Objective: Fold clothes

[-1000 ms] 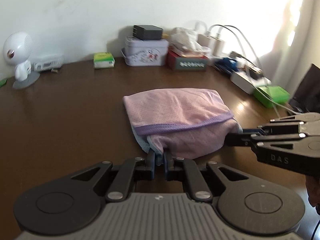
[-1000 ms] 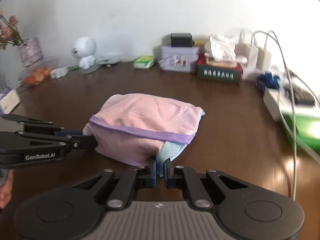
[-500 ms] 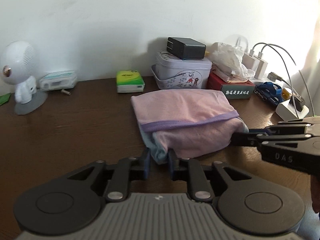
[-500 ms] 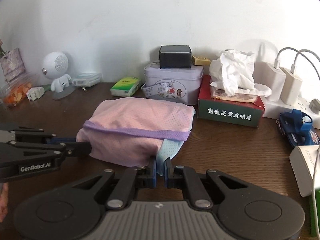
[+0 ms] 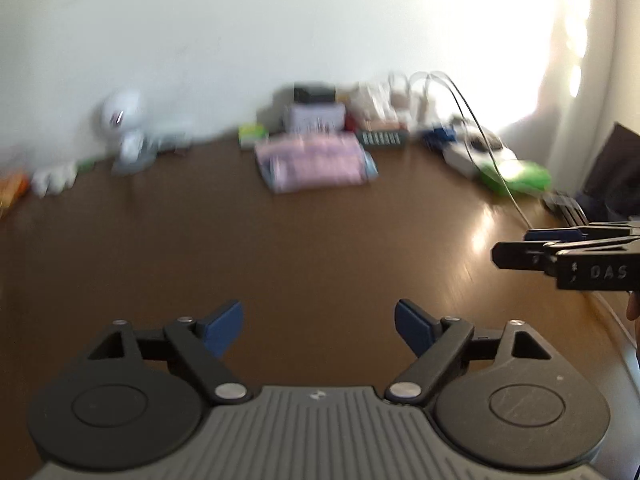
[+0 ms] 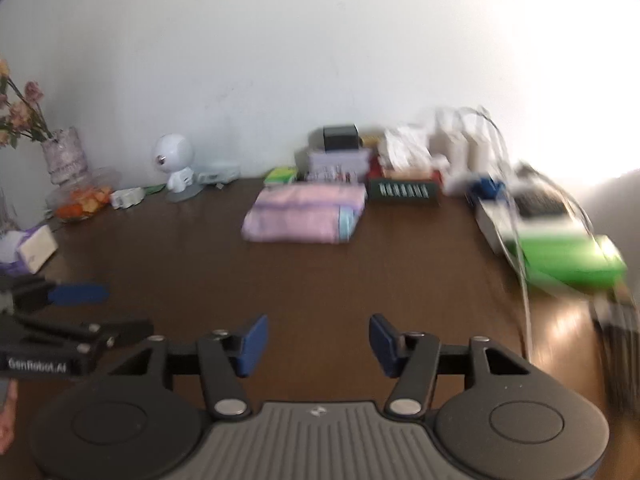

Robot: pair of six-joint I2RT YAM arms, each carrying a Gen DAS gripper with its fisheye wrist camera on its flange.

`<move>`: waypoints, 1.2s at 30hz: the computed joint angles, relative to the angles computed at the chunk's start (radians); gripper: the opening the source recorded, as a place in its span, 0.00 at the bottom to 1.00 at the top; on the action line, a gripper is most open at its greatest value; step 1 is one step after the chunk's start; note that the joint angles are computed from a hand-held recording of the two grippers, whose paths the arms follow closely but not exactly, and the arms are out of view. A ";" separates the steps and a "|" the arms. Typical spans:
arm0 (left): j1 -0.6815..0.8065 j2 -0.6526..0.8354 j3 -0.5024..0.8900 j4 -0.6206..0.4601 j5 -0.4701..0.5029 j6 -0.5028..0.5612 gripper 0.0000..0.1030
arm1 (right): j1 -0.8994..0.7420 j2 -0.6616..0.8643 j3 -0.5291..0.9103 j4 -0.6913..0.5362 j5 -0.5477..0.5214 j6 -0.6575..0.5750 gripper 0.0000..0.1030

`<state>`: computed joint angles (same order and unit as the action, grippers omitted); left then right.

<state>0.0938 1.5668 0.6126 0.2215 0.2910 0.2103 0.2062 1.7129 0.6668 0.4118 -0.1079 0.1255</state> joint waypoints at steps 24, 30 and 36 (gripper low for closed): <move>-0.005 -0.294 -0.513 0.257 -0.167 -0.088 1.00 | 0.477 -0.200 -0.481 0.143 0.509 0.255 1.00; -0.083 -0.286 -0.511 0.269 -0.258 -0.164 0.99 | 0.497 -0.182 -0.460 0.119 0.544 0.299 1.00; -0.112 -0.267 -0.499 0.277 -0.290 -0.194 0.99 | 0.501 -0.191 -0.459 0.107 0.547 0.307 1.00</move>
<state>-0.0185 1.3001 0.1134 0.4985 0.0007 0.0159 0.7070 1.5217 0.2081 0.5189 0.4390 0.4324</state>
